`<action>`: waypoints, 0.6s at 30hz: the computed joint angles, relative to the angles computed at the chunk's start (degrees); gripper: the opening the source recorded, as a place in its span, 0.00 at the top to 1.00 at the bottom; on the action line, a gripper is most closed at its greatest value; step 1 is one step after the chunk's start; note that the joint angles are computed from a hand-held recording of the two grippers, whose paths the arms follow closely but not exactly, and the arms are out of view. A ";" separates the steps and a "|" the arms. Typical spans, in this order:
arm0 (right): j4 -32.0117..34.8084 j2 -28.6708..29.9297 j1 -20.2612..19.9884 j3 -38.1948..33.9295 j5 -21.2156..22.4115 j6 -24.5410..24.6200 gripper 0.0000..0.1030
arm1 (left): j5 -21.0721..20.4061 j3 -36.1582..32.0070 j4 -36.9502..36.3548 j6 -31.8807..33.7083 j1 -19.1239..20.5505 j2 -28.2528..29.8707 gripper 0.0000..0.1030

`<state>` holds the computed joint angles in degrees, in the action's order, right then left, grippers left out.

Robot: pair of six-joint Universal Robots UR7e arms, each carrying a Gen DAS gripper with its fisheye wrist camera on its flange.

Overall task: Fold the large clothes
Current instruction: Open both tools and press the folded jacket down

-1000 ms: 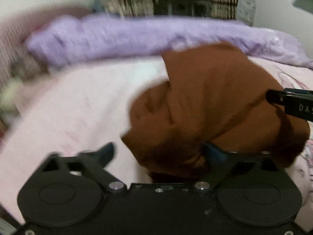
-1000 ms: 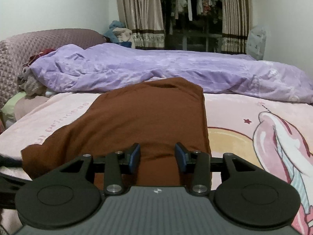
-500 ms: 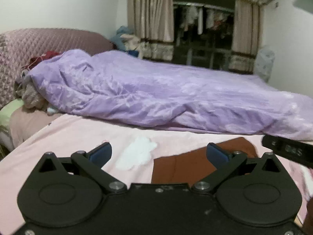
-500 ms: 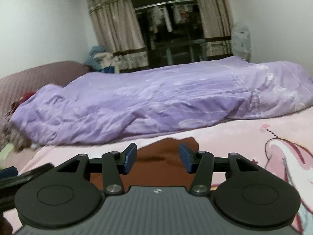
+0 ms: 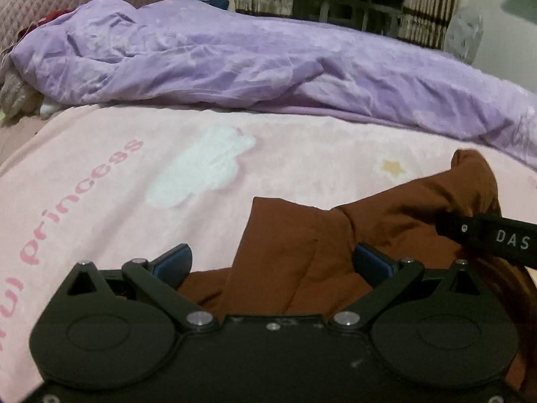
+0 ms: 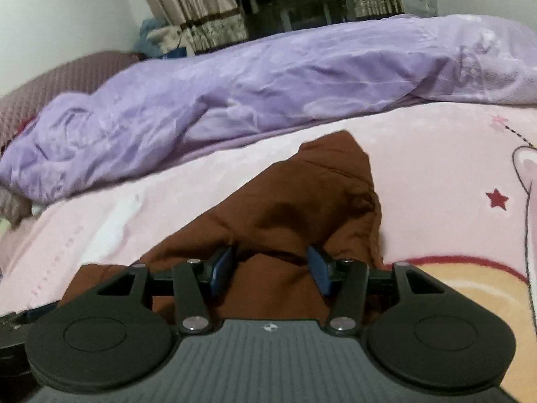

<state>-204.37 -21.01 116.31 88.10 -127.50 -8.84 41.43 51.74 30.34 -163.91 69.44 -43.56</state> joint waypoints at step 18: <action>-3.05 -10.53 8.47 15.53 -1.91 -3.40 0.24 | -2.98 29.72 -14.81 9.68 -7.65 -23.34 0.00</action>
